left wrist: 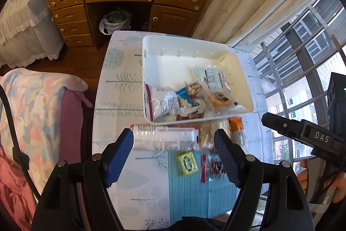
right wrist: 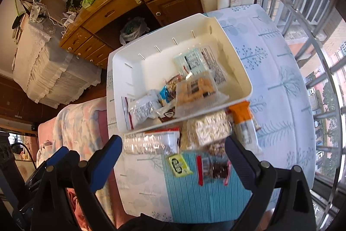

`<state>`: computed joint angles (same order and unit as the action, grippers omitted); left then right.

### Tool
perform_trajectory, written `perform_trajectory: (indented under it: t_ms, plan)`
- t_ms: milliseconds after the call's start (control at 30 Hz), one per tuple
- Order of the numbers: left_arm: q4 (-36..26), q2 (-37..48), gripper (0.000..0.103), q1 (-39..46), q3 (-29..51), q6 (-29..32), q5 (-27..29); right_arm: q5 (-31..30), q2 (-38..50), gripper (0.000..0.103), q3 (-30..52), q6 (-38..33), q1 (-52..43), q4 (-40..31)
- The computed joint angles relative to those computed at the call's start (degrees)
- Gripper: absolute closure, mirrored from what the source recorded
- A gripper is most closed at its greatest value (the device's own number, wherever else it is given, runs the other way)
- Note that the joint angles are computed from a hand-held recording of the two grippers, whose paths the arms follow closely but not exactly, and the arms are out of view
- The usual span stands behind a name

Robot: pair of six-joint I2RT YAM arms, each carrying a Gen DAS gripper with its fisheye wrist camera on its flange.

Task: Organize snacks
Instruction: 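Withdraw both grippers from the tray back over the remaining snacks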

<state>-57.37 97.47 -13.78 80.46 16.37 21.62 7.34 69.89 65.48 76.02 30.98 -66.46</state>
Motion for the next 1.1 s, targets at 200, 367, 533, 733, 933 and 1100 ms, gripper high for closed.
perform_trajectory:
  t_ms: [200, 367, 533, 733, 933, 1100]
  plan:
    - [-0.62, -5.56, 0.027, 4.04, -7.83, 5.27, 1.88, 4.54, 0.22, 0.007, 0.62, 10.55, 11.36, -4.31]
    - [-0.87, -9.56, 0.027, 6.74, -13.57, 8.47, 2.24, 6.43, 0.13, 0.007, -0.82, 18.09, 19.74, -5.12]
    - [-1.22, -13.45, 0.027, 9.45, -19.38, 11.36, 3.61, 9.72, -0.05, 0.007, -2.33, 23.53, 26.69, -5.39]
    - [0.86, -18.5, 0.027, 9.28, -26.29, 11.92, 2.89, 13.56, -1.51, 0.007, -5.45, 27.41, 32.64, -6.9]
    - [2.97, -22.42, 0.027, 6.38, -31.15, 6.44, 1.99, 13.71, -6.91, 0.007, -11.46, 27.14, 34.68, -6.48]
    - [6.09, -24.38, 0.027, 1.76, -34.42, -2.77, 0.43, 12.87, -12.7, 0.008, -16.68, 23.78, 34.26, -5.71]
